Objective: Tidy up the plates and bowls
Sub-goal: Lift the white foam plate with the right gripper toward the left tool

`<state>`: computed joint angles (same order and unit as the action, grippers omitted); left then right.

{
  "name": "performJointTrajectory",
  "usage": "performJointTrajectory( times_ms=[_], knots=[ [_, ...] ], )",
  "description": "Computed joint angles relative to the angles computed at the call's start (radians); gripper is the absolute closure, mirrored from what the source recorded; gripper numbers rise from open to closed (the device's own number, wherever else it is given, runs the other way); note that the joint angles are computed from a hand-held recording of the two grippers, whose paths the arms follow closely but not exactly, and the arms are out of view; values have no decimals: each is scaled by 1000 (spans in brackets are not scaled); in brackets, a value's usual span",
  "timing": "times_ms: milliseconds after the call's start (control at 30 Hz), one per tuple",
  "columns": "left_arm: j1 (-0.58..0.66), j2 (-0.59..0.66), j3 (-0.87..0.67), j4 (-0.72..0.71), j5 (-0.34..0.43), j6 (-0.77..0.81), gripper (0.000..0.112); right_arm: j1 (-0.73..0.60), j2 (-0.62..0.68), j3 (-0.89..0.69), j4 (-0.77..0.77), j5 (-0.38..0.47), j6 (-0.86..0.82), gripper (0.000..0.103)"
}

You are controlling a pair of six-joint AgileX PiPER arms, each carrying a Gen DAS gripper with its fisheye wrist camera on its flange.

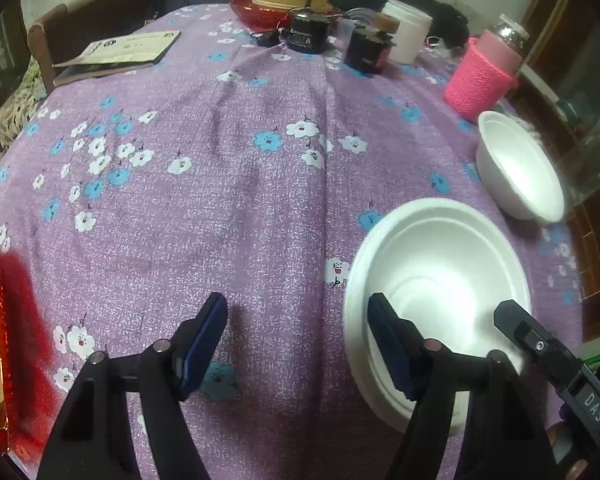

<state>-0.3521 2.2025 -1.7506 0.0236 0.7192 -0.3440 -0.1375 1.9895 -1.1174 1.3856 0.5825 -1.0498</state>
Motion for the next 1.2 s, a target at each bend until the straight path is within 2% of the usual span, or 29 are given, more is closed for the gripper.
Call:
performJointTrajectory(
  times_ms=[67, 200, 267, 300, 333, 567, 667, 767, 967, 1100, 1200],
  knots=[
    [2, -13, 24, -34, -29, 37, 55, 0, 7, -5, -3, 2, 8, 69],
    [4, -35, 55, -111, -62, 123, 77, 16, 1, 7, 24, -35, -32, 89],
    [-2, -39, 61, -122, -70, 147, 88, 31, -7, 17, 37, -65, -57, 91],
    [-3, -37, 60, -139, -73, 167, 97, 36, -12, 24, 52, -75, -75, 91],
    [0, -37, 61, -168, -72, 198, 101, 40, -17, 32, 73, -81, -98, 91],
    [13, -63, 98, -178, -86, 210, 101, 69, -37, 62, 145, -122, -162, 92],
    [21, -102, 132, -142, -99, 187, 102, 119, -69, 86, 174, -188, -194, 92],
    [47, -178, 209, -104, -136, 168, 102, 164, -106, 110, 248, -205, -255, 92],
    [149, -371, 417, 30, -226, 83, 102, 312, -124, 66, 261, -218, -206, 91],
    [280, -468, 521, 4, -264, 127, 102, 451, -96, -32, 146, -251, -71, 91],
    [398, -524, 586, -66, -287, 207, 102, 556, -47, -142, -36, -275, 118, 91]
  ],
)
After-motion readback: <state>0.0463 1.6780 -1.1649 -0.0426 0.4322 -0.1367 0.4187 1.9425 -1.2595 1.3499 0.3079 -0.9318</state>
